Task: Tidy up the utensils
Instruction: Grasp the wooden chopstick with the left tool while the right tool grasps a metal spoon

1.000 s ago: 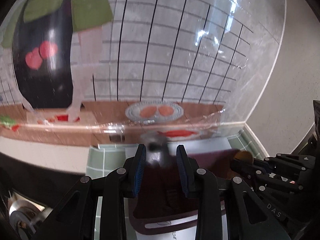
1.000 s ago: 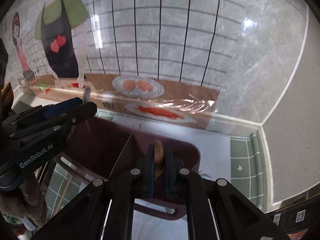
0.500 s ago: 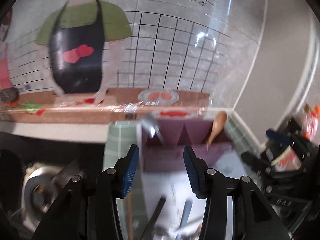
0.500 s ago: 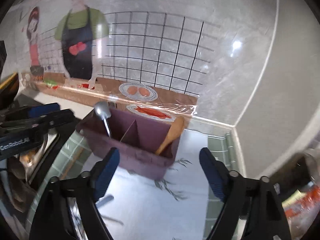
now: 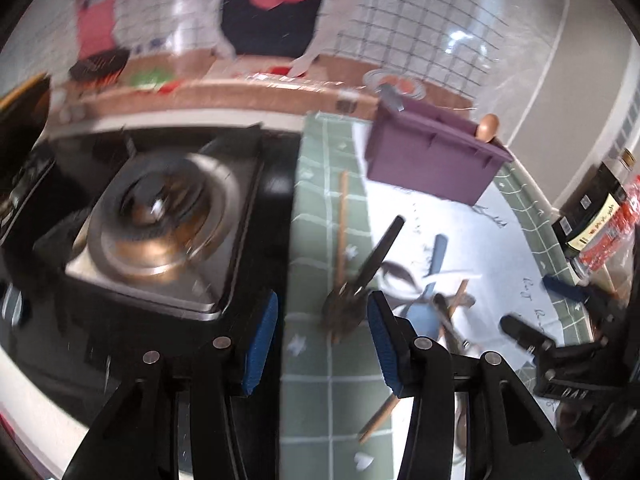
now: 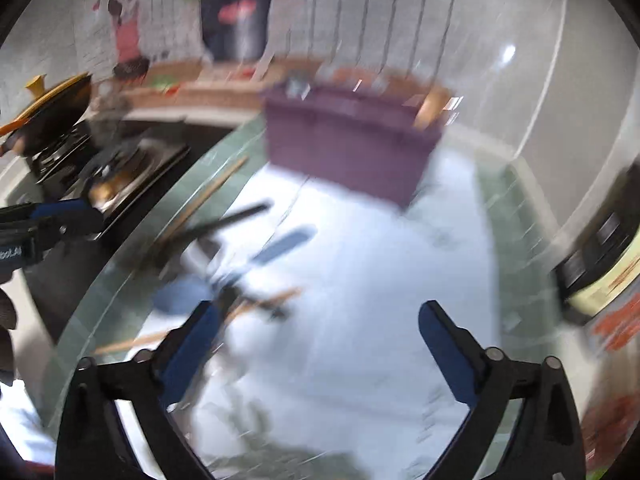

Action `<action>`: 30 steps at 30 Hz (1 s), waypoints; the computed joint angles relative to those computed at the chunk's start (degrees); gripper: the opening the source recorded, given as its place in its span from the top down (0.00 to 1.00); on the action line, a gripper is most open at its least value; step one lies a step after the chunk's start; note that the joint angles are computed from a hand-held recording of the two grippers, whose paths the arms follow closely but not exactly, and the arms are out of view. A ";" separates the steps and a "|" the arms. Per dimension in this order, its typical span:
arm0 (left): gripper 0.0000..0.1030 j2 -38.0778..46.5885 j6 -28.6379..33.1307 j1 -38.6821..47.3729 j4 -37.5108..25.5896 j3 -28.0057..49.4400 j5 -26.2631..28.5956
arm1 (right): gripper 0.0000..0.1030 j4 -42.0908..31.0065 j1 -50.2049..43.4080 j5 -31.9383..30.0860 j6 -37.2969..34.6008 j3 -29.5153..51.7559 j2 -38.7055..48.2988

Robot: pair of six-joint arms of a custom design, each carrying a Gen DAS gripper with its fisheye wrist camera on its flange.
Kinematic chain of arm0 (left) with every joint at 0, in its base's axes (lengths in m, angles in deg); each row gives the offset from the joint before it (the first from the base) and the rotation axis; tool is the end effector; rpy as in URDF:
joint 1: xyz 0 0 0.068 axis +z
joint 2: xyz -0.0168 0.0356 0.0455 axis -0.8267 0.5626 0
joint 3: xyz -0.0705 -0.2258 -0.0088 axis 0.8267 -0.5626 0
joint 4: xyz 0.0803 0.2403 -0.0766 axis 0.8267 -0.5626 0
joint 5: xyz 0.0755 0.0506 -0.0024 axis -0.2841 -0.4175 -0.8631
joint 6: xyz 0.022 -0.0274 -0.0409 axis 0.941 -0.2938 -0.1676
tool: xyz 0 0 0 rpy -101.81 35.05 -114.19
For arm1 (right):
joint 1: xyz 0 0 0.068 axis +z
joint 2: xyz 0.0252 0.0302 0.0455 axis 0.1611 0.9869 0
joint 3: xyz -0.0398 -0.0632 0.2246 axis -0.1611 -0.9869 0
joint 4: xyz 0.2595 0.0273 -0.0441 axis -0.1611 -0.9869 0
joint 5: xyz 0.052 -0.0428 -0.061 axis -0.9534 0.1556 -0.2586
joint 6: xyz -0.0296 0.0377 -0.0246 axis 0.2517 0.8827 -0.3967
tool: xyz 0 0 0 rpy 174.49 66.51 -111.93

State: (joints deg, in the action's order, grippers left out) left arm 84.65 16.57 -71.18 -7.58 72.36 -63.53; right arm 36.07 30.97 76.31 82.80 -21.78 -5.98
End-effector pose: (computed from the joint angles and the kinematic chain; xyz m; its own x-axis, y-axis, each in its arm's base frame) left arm 0.2707 -0.0792 0.1273 -0.7843 0.0569 -0.6177 0.2212 0.9560 -0.1928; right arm 0.2447 0.0903 0.1339 -0.7964 -0.1050 -0.5955 -0.1077 0.9937 -0.0311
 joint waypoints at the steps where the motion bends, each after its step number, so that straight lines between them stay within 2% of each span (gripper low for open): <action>1: 0.54 -0.50 0.20 0.54 -0.09 -0.49 0.14 | 0.29 0.10 0.87 -1.04 0.22 0.01 0.97; 4: 0.54 -1.74 1.42 2.25 -0.77 -1.37 1.81 | 0.47 0.74 2.63 -4.99 1.17 -0.24 3.50; 9: 0.54 -0.60 2.16 3.61 -1.34 -0.48 4.05 | 0.59 3.71 3.00 -6.28 2.98 -0.96 6.94; 11: 0.54 0.14 2.44 3.03 -1.62 0.16 4.06 | 0.68 3.78 2.99 -6.11 2.65 -0.58 7.33; 13: 0.54 1.03 2.53 2.36 -1.95 0.87 4.43 | 0.81 2.61 3.20 -5.39 1.68 0.37 7.66; 17: 0.54 2.98 2.13 0.85 -2.04 2.35 4.08 | 0.81 -0.60 2.90 -1.47 0.45 -0.18 2.92; 24: 0.53 8.91 2.45 -3.10 -3.24 6.18 1.86 | 0.82 -7.60 -4.93 -0.16 -2.20 -0.72 -11.32; 30: 0.53 10.62 2.31 -4.81 -3.49 7.94 1.94 | 0.82 -9.66 -11.26 -1.52 -4.06 1.15 -15.99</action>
